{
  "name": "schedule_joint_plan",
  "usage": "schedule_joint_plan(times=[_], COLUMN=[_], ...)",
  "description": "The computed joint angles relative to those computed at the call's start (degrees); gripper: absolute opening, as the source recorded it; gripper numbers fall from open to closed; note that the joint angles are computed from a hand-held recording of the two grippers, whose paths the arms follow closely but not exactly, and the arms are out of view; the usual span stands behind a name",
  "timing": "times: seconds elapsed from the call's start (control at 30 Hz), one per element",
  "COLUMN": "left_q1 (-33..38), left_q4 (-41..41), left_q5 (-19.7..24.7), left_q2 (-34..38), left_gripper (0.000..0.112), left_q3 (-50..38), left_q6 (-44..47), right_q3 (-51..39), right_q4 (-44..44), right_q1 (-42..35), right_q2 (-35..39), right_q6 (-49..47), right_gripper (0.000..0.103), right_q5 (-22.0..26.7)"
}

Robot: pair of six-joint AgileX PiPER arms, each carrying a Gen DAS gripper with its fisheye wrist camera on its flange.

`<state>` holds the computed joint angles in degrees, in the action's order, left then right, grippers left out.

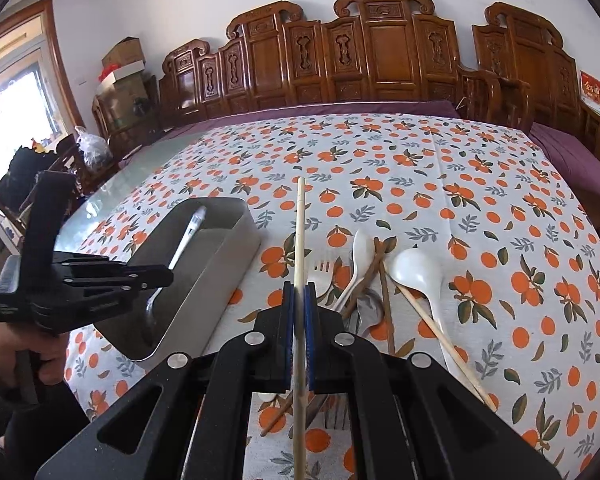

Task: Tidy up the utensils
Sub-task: 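Lift the metal spoon with the left gripper while the right gripper grasps a chopstick, then lower the metal spoon into the grey tray and open the left gripper while the right drops the chopstick in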

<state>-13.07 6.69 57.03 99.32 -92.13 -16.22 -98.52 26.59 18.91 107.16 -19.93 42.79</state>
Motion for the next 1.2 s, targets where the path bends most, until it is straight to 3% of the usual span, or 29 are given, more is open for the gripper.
schedule_joint_plan(times=[0.23, 0.67, 0.87, 1.2], left_q1=[1.5, 5.3, 8.6, 13.1], left_q4=[-1.4, -3.6, -5.0, -6.3], left_q5=[1.4, 0.8, 2.5, 3.9], left_q2=[1.6, -12.2, -17.1, -21.8], left_gripper=[0.007, 0.009, 0.009, 0.014], left_q3=[-0.9, 4.9, 5.5, 6.7], left_q6=[1.0, 3.9, 6.9, 9.5], right_q3=[-0.1, -7.0, -17.0, -43.4], right_q4=[-1.3, -7.2, -9.0, -12.4], right_q1=[1.2, 6.3, 10.9, 16.4], right_q2=[0.2, 1.0, 5.8, 22.1], right_q6=[0.9, 6.7, 11.9, 20.4], right_gripper=[0.006, 0.006, 0.006, 0.006], right_q5=[-0.2, 3.6, 7.7, 20.1])
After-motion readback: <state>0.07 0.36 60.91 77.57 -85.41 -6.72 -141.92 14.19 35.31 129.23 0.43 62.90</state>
